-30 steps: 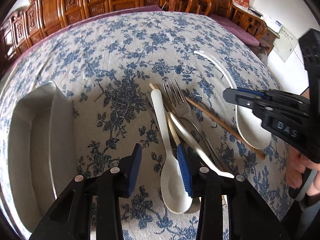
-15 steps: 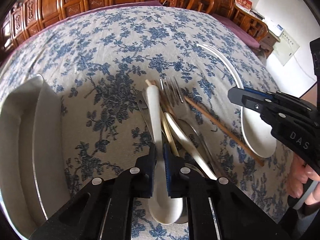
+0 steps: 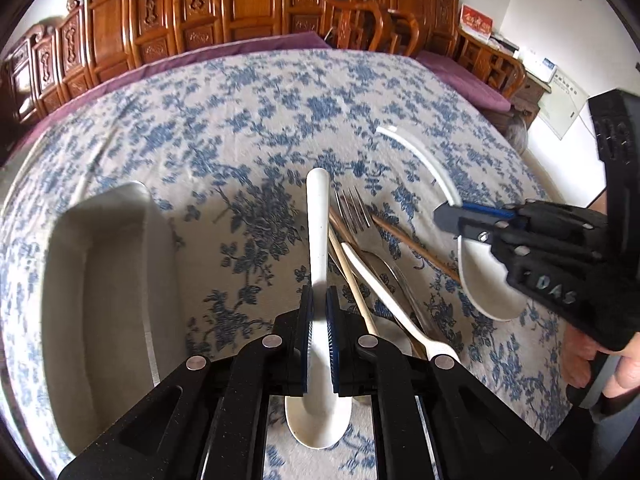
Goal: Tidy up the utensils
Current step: 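Lower the left tool's spoon into the grey tray and open while right holds its spoon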
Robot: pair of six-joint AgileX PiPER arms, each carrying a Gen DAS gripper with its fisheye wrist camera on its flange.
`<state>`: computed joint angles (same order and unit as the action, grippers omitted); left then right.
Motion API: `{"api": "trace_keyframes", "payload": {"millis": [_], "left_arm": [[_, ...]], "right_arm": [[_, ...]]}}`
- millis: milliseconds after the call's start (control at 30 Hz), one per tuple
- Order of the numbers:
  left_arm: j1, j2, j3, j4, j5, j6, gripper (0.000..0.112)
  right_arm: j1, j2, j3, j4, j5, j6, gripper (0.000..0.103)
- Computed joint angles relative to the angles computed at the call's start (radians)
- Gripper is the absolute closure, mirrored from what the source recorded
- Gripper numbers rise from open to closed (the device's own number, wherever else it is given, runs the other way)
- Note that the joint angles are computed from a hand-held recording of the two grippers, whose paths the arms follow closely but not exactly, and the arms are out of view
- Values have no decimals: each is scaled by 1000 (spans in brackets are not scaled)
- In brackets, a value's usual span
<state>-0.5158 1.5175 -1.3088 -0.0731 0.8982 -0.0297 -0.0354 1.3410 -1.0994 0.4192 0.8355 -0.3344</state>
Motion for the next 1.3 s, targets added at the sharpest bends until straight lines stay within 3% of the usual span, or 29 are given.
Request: {"api": "trace_keyframes", "payload": {"millis": [333, 633, 967, 1300], "left_arm": [[169, -122, 24, -118, 56, 202, 106], [356, -155, 51, -223, 74, 376, 106], [505, -107, 110, -327, 48, 474, 106], [545, -48, 108, -305, 45, 489, 106]], "right_arm": [[117, -70, 16, -68, -19, 114, 93], [257, -71, -4, -173, -61, 259, 93], [394, -45, -20, -279, -92, 398, 93], [494, 29, -114, -352, -101, 522, 93]]}}
